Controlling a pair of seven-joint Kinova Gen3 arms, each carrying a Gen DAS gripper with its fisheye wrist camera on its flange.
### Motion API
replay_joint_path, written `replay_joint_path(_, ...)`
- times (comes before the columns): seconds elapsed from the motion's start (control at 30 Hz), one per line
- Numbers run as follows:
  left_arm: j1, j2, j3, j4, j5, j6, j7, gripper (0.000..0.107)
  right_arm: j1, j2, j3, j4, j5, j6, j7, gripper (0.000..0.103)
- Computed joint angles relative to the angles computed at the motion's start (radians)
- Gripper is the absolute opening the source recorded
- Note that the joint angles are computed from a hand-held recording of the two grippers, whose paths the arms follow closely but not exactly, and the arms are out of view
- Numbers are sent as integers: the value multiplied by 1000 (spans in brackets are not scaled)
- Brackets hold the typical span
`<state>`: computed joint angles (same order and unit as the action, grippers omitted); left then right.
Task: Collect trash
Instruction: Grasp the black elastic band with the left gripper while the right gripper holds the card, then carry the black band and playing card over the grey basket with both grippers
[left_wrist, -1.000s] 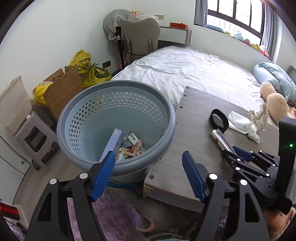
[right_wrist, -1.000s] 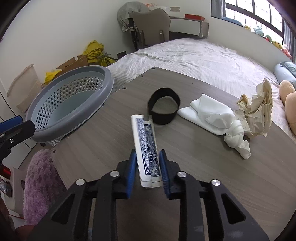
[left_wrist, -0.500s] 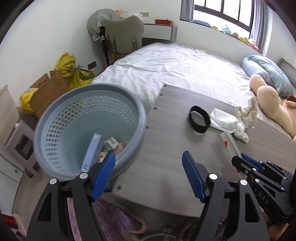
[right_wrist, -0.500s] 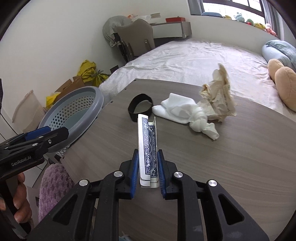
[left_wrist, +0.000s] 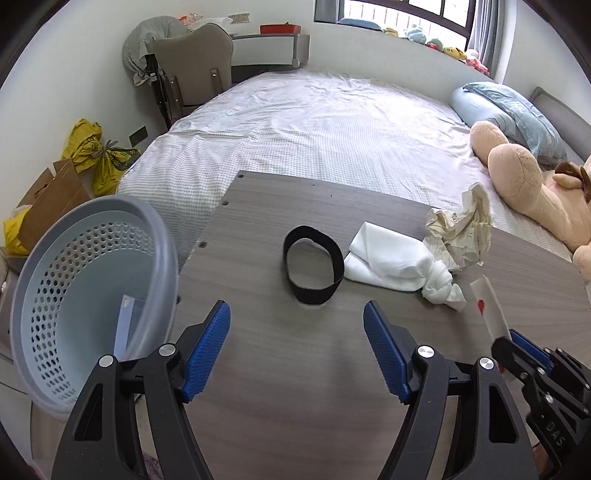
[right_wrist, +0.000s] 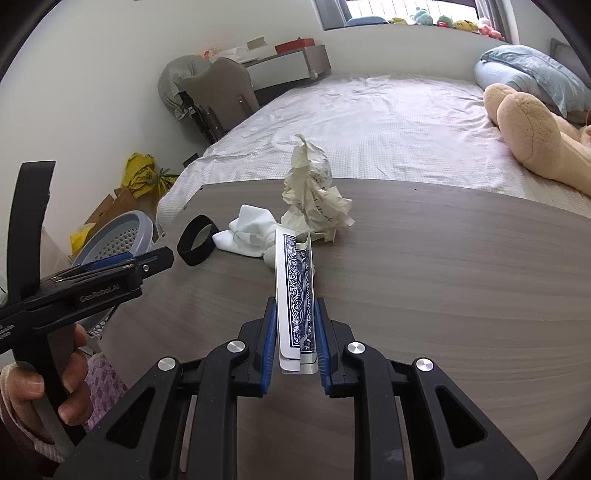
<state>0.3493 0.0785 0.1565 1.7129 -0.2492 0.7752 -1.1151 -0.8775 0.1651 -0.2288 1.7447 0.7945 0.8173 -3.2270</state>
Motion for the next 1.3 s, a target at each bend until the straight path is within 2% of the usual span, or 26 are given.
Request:
replay_joint_path(0.3, 19, 111, -26, -66, -9, 5, 18, 71, 36, -16, 8, 43, 3, -64, -18, 20)
replay_joint_path(0.5, 38, 141, -45, -77, -23, -12, 32, 71, 51, -18, 10, 55, -1, -93, -17, 20)
replay_joint_path(0.53, 39, 144, -46, -78, -20, -16, 30, 69, 53, -18, 10, 56, -2, -97, -15, 20)
replay_joint_path(0.6, 34, 148, -46, -82, -12, -16, 14, 57, 56, -17, 12, 57, -5, -101, -13, 20)
replay_joint_path(0.77, 10, 135, -40, -74, 34, -28, -43, 11, 53, -14, 13, 56, -1, -105, -17, 20)
replay_joint_path(0.83, 0, 125, -41, -66, 55, -28, -59, 6, 51, -10, 12, 50, -3, -105, -11, 20)
replay_joint_path(0.93, -7, 94, -44, -41, 64, -33, -63, 6, 47, -3, 14, 41, -10, -109, 1, 20)
replay_joint_path(1.3, -33, -65, -15, 63, 14, -21, -10, 6, 11, 12, 13, -3, -15, -101, 46, 20)
